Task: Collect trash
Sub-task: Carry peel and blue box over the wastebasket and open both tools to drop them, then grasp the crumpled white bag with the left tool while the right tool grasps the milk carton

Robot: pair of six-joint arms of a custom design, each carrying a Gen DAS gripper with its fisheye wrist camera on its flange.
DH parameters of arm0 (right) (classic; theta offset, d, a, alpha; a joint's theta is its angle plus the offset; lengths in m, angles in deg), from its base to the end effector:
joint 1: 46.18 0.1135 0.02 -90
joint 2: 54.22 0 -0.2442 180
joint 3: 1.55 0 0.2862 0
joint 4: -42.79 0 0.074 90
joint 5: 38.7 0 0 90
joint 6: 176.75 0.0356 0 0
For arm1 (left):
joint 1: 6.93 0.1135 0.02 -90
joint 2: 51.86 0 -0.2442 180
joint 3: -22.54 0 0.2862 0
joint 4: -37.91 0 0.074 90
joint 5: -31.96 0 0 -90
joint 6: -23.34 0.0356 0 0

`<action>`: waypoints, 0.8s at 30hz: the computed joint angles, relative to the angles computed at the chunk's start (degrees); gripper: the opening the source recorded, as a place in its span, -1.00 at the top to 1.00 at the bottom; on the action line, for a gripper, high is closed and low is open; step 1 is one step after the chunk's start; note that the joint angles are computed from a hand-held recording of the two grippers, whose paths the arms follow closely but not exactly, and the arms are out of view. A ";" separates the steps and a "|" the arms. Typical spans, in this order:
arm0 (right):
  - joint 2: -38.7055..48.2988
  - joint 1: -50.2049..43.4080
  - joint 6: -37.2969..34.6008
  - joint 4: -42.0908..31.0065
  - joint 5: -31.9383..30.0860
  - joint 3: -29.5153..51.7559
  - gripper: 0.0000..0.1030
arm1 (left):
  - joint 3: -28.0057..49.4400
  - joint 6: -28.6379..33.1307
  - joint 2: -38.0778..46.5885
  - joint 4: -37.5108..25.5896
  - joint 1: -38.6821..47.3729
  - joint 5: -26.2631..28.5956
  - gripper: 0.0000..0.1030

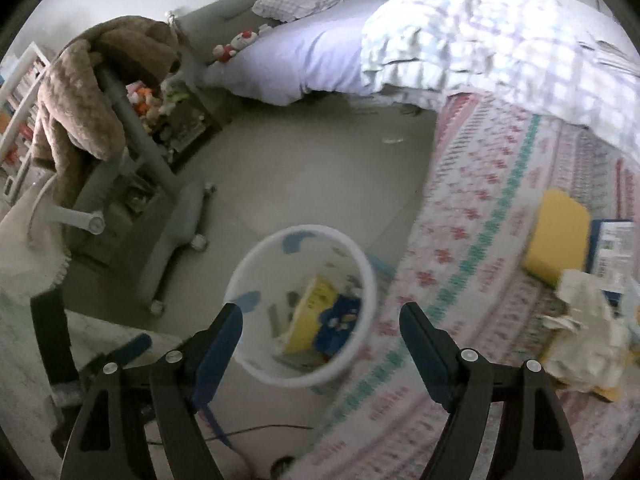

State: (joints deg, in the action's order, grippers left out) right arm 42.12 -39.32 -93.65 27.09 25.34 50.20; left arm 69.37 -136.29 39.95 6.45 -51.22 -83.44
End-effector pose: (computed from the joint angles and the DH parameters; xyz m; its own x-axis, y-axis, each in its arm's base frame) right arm 0.2993 0.0517 0.0632 -0.8173 -0.2071 -0.5377 -0.4240 0.8480 0.3179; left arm 0.1932 -0.1672 0.0521 -0.7661 -0.4357 -0.4725 -0.4578 0.8859 -0.0747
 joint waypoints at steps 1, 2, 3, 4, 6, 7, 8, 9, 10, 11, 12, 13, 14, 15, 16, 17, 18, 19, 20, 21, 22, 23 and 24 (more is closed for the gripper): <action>-0.87 -1.41 -0.91 -0.70 -0.36 -0.58 -0.60 | 0.43 -0.01 0.28 -0.14 -0.34 -0.07 -0.89; -1.85 -2.96 -2.00 -1.54 -0.56 -1.20 -0.60 | 0.90 0.10 0.63 -0.27 -0.67 -0.14 -0.89; -2.51 -4.25 -3.10 -2.10 -0.60 -1.68 -0.60 | 1.48 0.09 1.09 -0.48 -1.08 -0.23 -0.89; -3.44 -5.76 -4.43 -2.67 -0.31 -2.34 -0.60 | 1.91 0.12 1.50 -0.56 -1.37 -0.28 -0.89; -5.04 -8.45 -6.86 -3.51 0.19 -3.34 -0.60 | 3.02 0.27 2.53 -0.75 -1.77 -0.20 -0.89; -5.71 -9.82 -8.07 -4.08 0.12 -3.70 -0.60 | 3.49 0.23 2.93 -0.85 -2.01 -0.14 -0.89; -6.19 -11.42 -9.43 -4.82 0.02 -3.83 -0.60 | 3.90 0.18 3.31 -0.92 -2.22 -0.08 -0.89; -6.51 -13.10 -10.79 -5.45 -0.10 -3.97 -0.60 | 4.48 0.10 3.82 -0.98 -2.47 0.01 -0.89; -6.74 -15.08 -12.32 -6.08 -0.39 -4.02 -0.60 | 5.01 -0.02 4.24 -1.03 -2.75 0.10 -0.89; -6.81 -16.75 -13.60 -6.42 -0.72 -4.11 -0.60 | 5.53 -0.18 4.64 -1.01 -3.08 0.20 -0.89; -7.07 -17.96 -14.49 -6.65 -0.89 -4.32 -0.60 | 6.05 -0.27 5.02 -0.89 -3.41 0.32 -0.89; -7.20 -19.48 -15.68 -6.89 -1.14 -4.50 -0.61 | 6.50 -0.32 5.31 -0.83 -3.69 0.41 -0.89; -6.93 -21.51 -17.16 -7.07 -1.66 -4.48 -0.61 | 7.13 -0.16 5.77 -0.58 -4.00 0.63 -0.89; -6.66 -22.71 -17.97 -7.38 -2.02 -4.21 -0.61 | 8.01 0.15 6.43 -0.35 -4.38 0.84 -0.89; -6.09 -24.05 -18.97 -7.71 -2.20 -3.86 -0.61 | 8.73 0.20 6.97 -0.44 -4.72 0.85 -0.89; -5.35 -25.36 -20.09 -8.28 -2.05 -3.31 -0.61 | 9.98 0.60 7.93 -0.56 -5.12 0.92 -0.89; -4.86 -26.21 -20.80 -8.63 -1.92 -2.94 -0.62 | 11.23 1.05 8.97 -0.69 -5.29 0.99 -0.89; -4.30 -27.26 -21.74 -8.98 -2.11 -2.52 -0.62 | 12.40 1.41 9.87 -0.92 -5.43 1.05 -0.89; -4.01 -27.95 -22.45 -9.36 -2.33 -2.21 -0.62 | 13.24 1.64 10.55 -1.07 -5.57 1.10 -0.89; -3.40 -28.90 -23.45 -9.89 -2.56 -1.70 -0.62 | 14.59 2.05 11.65 -1.23 -5.71 1.22 -0.89; -2.55 -29.86 -24.47 -10.57 -2.66 -0.96 -0.62 | 15.08 2.07 12.07 -1.33 -5.93 1.26 -0.89; -1.58 -30.75 -25.44 -11.33 -2.70 -0.06 -0.62 | 15.97 2.26 12.82 -1.44 -6.02 1.39 -0.89; -0.91 -31.41 -26.18 -11.86 -2.75 0.58 -0.62 | 17.04 2.44 13.72 -1.59 -6.12 1.53 -0.89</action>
State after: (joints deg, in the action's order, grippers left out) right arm 41.22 -70.72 -119.82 15.23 22.59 50.79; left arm 86.41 -133.85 53.67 4.86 -57.35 -81.91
